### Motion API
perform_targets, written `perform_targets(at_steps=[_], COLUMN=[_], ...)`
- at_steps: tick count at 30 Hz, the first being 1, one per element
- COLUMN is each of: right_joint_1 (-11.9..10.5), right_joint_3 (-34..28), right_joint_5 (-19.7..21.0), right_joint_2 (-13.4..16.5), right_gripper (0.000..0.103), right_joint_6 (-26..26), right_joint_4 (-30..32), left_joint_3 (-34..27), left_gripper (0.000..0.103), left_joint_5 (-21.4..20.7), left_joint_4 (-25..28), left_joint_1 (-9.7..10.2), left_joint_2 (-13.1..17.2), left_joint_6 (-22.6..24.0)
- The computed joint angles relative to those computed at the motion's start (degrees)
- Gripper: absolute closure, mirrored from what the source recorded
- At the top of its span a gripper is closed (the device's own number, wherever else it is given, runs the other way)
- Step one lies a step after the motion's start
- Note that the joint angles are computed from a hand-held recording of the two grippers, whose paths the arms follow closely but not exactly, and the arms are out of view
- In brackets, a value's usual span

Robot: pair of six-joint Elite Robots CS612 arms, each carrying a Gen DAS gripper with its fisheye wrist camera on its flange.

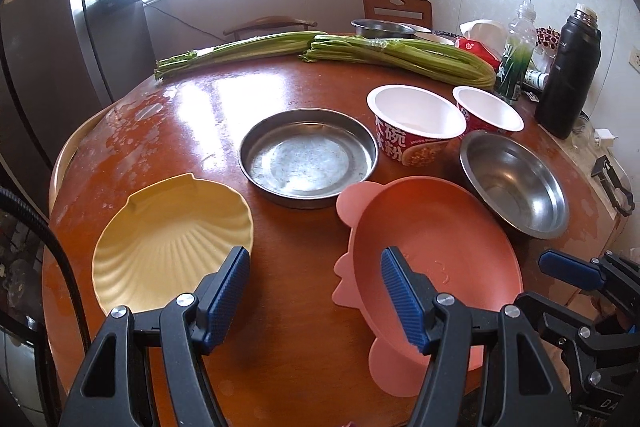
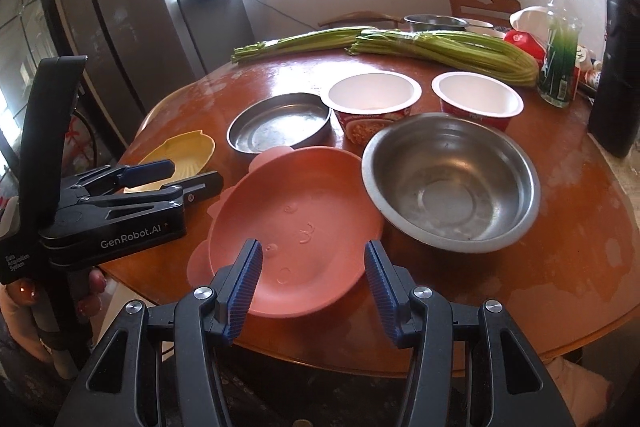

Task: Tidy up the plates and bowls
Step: 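Lower the yellow shell plate onto the table and open the left tool, then grasp the rim of the pink bear-shaped plate with the left tool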

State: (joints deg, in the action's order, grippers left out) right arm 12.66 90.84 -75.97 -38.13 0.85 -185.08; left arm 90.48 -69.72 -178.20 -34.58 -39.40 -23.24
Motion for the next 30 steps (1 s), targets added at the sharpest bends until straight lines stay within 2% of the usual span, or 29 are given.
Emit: perform_targets(at_steps=[4, 8, 19, 23, 30], right_joint_1=[-0.22, -0.21, 0.02, 0.37, 0.88], right_joint_3=[-0.19, -0.88, -3.41, -4.32, -4.61], right_joint_5=[0.13, 0.13, -0.52, -1.27, -2.32], right_joint_2=[0.19, 0.68, 2.45, 2.92, 3.16], right_gripper=[0.048, 0.048, 0.048, 0.048, 0.047], right_joint_6=[0.67, 0.85, 0.34, -0.82, -3.06], right_joint_4=[1.37, 3.20, 4.93, 6.45, 6.10], left_joint_3=[-1.04, -2.30, -4.30, -4.97, -4.97], left_gripper=[0.035, 0.035, 0.035, 0.036, 0.045], left_joint_5=[-1.07, -3.34, -5.05, -7.46, -8.43], left_joint_4=[0.31, 2.10, 4.79, 5.12, 4.29], left_joint_1=[-0.20, 0.12, 0.36, 0.64, 0.67], left_joint_2=[0.75, 1.52, 3.02, 3.54, 3.77], left_joint_6=[1.09, 0.02, -0.06, -0.43, -1.02])
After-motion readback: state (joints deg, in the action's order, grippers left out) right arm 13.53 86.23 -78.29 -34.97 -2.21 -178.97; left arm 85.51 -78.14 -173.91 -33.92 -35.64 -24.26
